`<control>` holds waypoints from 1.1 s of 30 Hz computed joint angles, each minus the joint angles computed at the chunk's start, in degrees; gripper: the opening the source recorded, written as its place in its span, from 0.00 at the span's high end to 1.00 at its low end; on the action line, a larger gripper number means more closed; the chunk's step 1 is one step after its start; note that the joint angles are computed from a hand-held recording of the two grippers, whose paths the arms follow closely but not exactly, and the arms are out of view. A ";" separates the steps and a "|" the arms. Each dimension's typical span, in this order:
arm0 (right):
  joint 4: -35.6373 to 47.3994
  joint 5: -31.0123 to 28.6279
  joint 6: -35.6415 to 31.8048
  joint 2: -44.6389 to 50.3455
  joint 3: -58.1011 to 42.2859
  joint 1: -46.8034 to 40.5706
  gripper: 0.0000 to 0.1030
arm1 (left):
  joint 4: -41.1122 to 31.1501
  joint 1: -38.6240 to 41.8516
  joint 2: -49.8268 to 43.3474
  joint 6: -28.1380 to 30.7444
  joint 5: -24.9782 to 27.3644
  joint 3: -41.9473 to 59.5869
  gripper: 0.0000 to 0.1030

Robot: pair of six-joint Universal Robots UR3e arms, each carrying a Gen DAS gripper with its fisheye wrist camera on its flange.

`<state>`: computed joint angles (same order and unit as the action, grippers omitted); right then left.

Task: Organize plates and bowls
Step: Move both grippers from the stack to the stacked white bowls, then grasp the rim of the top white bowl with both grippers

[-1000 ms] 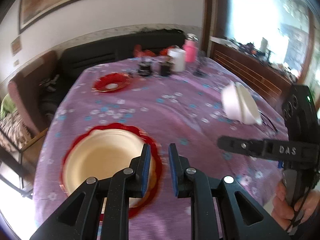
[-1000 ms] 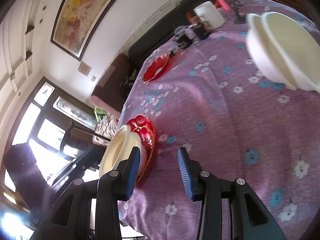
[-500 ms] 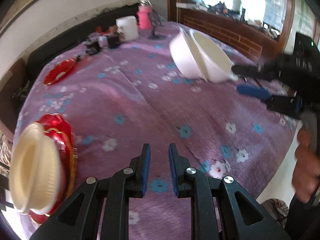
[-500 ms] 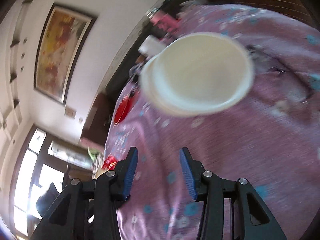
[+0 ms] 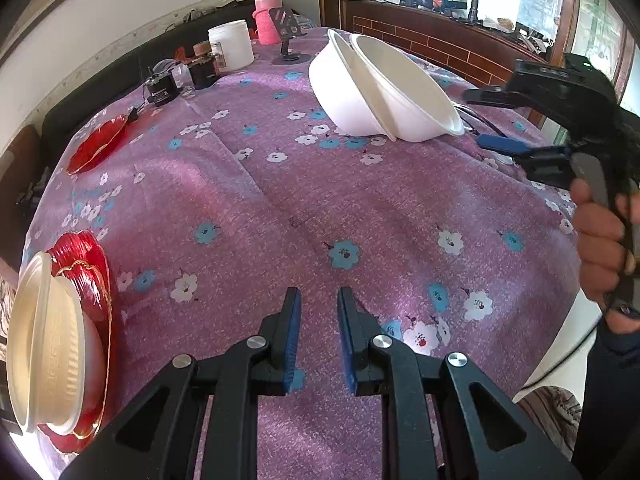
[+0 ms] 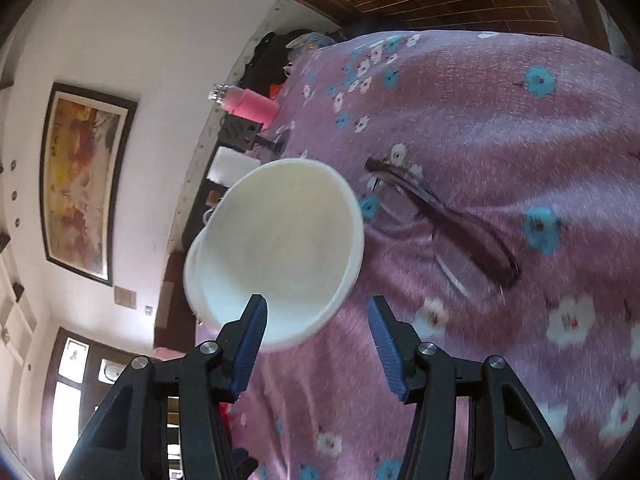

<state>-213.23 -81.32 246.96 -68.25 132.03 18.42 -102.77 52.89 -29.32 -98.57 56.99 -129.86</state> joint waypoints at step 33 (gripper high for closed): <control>11.84 7.17 -8.37 5.38 -12.63 14.84 0.90 | -2.23 6.00 -13.36 3.02 -5.85 6.09 0.85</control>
